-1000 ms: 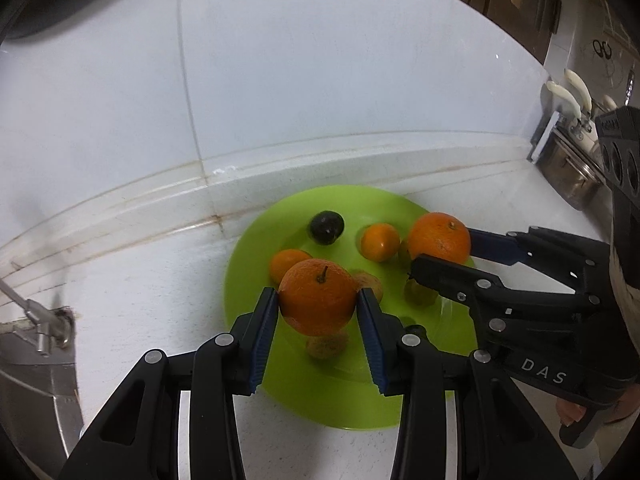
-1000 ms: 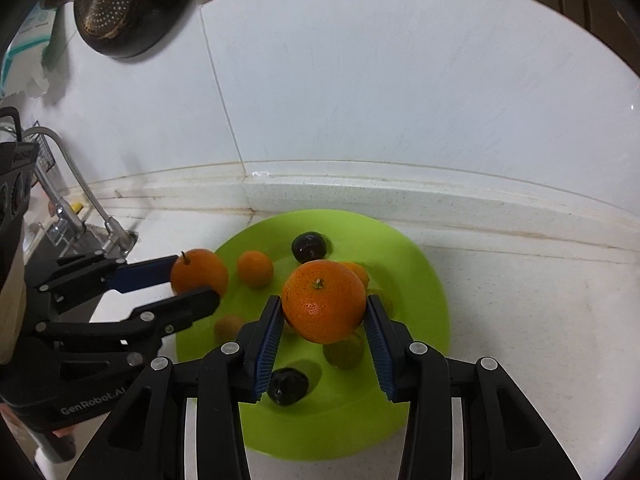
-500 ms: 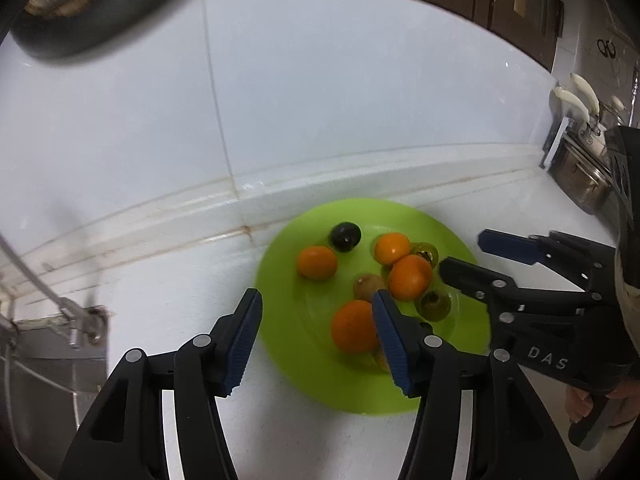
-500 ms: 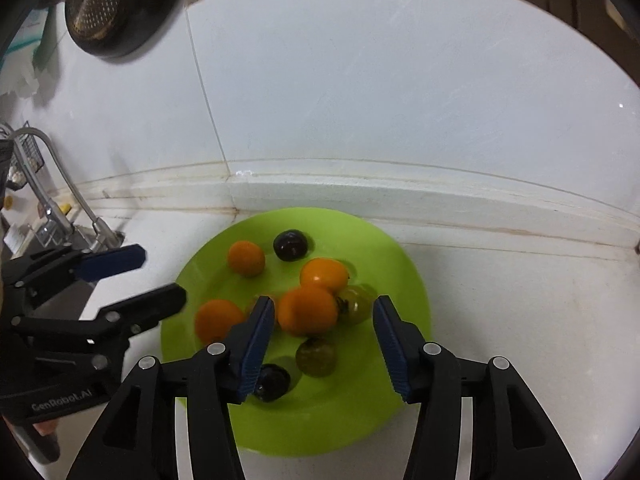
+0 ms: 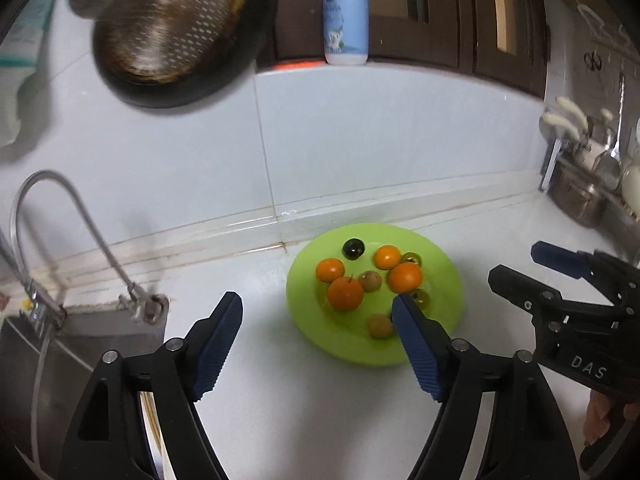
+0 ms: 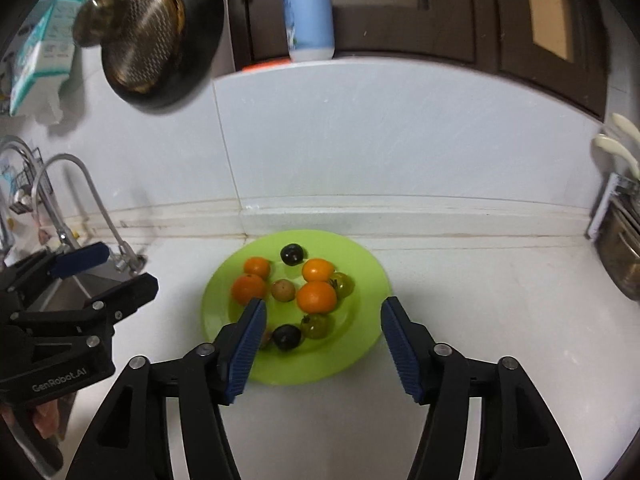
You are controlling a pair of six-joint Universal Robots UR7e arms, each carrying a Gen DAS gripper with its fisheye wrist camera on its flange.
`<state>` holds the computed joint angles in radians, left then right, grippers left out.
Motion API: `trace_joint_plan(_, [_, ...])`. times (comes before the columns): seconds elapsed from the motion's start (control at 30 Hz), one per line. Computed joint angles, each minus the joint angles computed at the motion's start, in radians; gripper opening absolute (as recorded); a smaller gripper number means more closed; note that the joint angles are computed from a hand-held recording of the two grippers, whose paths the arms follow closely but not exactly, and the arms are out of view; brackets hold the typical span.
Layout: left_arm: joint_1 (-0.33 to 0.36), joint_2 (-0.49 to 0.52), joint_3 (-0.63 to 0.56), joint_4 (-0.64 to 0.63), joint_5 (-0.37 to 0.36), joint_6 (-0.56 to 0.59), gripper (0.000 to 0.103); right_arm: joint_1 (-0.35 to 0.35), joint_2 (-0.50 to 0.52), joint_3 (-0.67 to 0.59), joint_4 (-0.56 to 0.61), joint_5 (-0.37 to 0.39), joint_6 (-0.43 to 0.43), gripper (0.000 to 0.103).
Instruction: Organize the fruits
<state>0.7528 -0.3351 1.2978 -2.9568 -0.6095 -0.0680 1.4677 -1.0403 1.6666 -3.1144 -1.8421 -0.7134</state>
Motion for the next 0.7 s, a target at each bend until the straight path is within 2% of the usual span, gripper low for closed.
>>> trace_joint_plan(0.07, [-0.017, -0.020, 0.046, -0.017, 0.010, -0.035, 0.082, 0.000, -0.027, 0.040, -0.030, 0.011, 0.002, 0.068])
trace_joint_plan(0.3, [-0.093, -0.057, 0.186, -0.095, 0.088, -0.126, 0.087, -0.015, -0.144, 0.175, -0.075, 0.063, -0.015, 0.069])
trace_joint_plan(0.7, [-0.213, -0.112, 0.336, -0.049, 0.155, -0.304, 0.091, -0.047, -0.347, 0.376, -0.086, 0.116, -0.065, 0.069])
